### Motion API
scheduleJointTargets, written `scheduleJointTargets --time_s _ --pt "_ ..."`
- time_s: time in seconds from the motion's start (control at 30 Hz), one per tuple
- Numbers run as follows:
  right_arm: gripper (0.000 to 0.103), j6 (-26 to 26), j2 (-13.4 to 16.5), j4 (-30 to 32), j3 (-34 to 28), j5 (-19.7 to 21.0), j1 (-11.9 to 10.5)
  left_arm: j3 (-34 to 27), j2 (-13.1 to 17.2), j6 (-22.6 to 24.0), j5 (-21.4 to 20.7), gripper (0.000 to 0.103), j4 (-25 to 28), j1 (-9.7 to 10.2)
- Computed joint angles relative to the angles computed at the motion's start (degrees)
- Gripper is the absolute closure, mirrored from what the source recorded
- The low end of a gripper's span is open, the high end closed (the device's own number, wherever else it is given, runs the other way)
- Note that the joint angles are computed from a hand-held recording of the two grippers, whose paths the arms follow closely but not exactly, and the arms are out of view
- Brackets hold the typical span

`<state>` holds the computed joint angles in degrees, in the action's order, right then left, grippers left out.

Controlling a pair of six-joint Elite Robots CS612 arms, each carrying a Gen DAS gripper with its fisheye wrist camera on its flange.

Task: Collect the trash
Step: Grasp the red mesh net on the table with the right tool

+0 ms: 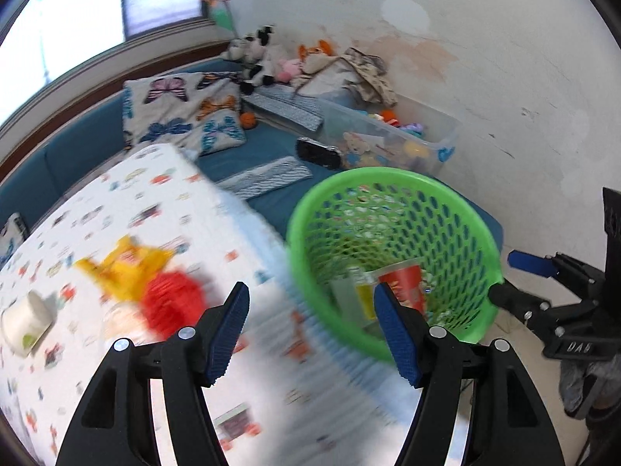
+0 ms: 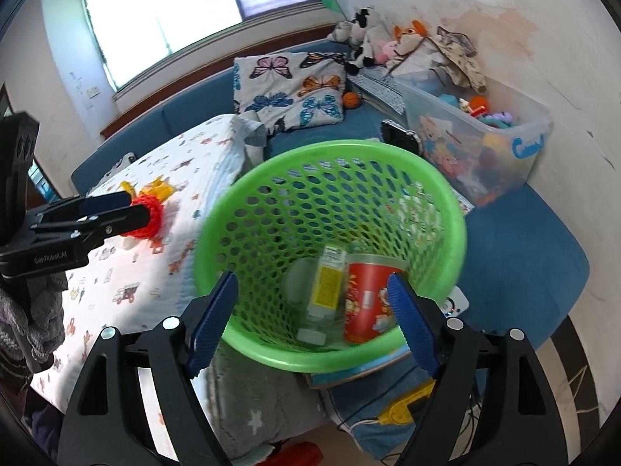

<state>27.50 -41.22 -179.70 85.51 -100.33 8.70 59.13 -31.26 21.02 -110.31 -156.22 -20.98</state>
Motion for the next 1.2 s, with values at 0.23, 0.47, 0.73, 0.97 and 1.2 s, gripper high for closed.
scheduleJointTargets --time_s 0.23,0.47,0.73,0.97,1.2 --pt "0.02 -3.2 1.7 2.0 -4.1 2.0 1.1 0.6 0.1 -2.4 2.2 0.038 -1.6 2.6" --pt "0.019 -6.8 4.3 5.5 -9.7 5.4 1.9 0.2 0.6 -5.1 4.4 0.038 -1.7 4.94" --pt "0.019 -12.1 8.5 11.3 -18.7 10.2 3.0 -0.3 1.1 -7.3 5.9 0.038 -1.6 6.59" --pt "0.019 -14.1 12.8 16.3 -27.2 14.4 3.4 -0.6 1.4 -7.8 6.3 0.038 -1.2 7.65" --pt "0.021 -15.8 16.7 21.5 -35.1 15.8 3.6 -1.4 1.9 -8.0 6.0 0.038 -0.3 8.31"
